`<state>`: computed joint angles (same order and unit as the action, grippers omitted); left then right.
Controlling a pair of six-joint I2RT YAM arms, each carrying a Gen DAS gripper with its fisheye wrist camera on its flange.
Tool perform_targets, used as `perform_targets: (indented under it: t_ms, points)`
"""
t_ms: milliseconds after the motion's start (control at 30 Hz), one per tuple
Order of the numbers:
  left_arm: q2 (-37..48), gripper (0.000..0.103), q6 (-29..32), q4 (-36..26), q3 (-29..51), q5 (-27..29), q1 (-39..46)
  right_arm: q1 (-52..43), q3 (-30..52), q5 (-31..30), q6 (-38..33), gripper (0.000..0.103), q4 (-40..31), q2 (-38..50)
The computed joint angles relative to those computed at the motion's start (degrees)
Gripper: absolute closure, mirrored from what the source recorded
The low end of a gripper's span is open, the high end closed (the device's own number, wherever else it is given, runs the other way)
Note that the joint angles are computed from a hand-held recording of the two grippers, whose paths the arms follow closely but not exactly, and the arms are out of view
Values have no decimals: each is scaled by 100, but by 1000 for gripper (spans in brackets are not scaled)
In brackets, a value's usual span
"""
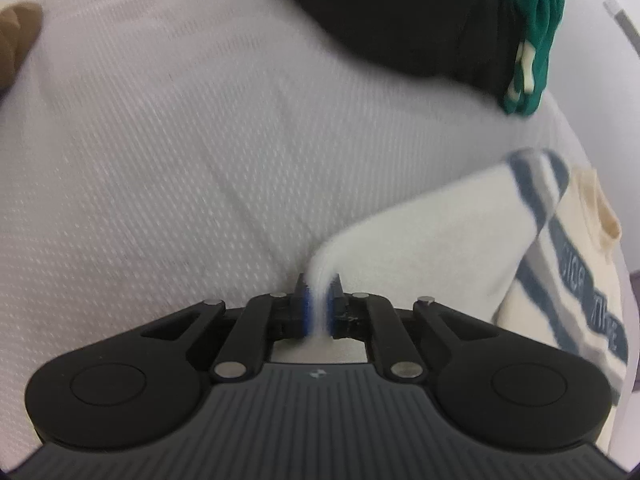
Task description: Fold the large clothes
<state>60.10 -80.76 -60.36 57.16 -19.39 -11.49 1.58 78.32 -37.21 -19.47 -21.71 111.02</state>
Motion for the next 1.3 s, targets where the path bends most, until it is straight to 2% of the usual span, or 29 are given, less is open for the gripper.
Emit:
perform_targets:
  t_ms: [67, 167, 233, 367, 533, 633, 733, 833, 867, 933, 967, 1067, 1300]
  points:
    - [-246, 95, -62, -198, 32, -267, 5, -10, 13, -13, -4, 11, -5, 13]
    - [-351, 95, 135, -731, 481, -755, 218, -9, 38, -39, -21, 11, -19, 38]
    - [-405, 95, 380, -916, 810, -860, 606, 1, 39, -69, -40, 11, -15, 40]
    - [140, 95, 1418, -987, 1669, -1248, 1485, 48, 38, -89, -75, 11, 55, 41]
    - [1521, 95, 2585, -312, 2263, -1372, 2509, 118, -1, 19, 20, 11, 288, 65]
    - [1955, 95, 2801, 219, 1963, -1054, 2995, 168, 58, 118, 77, 11, 382, 168]
    - [1982, 95, 2943, 702, 1513, -874, 3123, 255, 153, 256, 97, 11, 491, 324]
    - [1814, 92, 2814, 805, 1280, -688, 3096, 331, 300, 274, 70, 11, 427, 470]
    - [1829, 86, 2713, 727, 1314, -727, 2993, 354, 332, 264, 50, 11, 405, 500]
    - [1809, 63, 2683, 504, 1436, -803, 2817, 394, 375, 270, 14, 11, 363, 532]
    - [1745, 47, 2656, 449, 1430, -867, 2677, 406, 376, 257, -6, 11, 345, 521]
    - [1552, 45, 2308, 143, 1563, -1215, 2081, 384, 236, 172, -28, 11, 447, 376]
    - [1776, 45, 1639, -594, 2578, -1861, 311, 129, -177, -35, 135, 11, 705, -74]
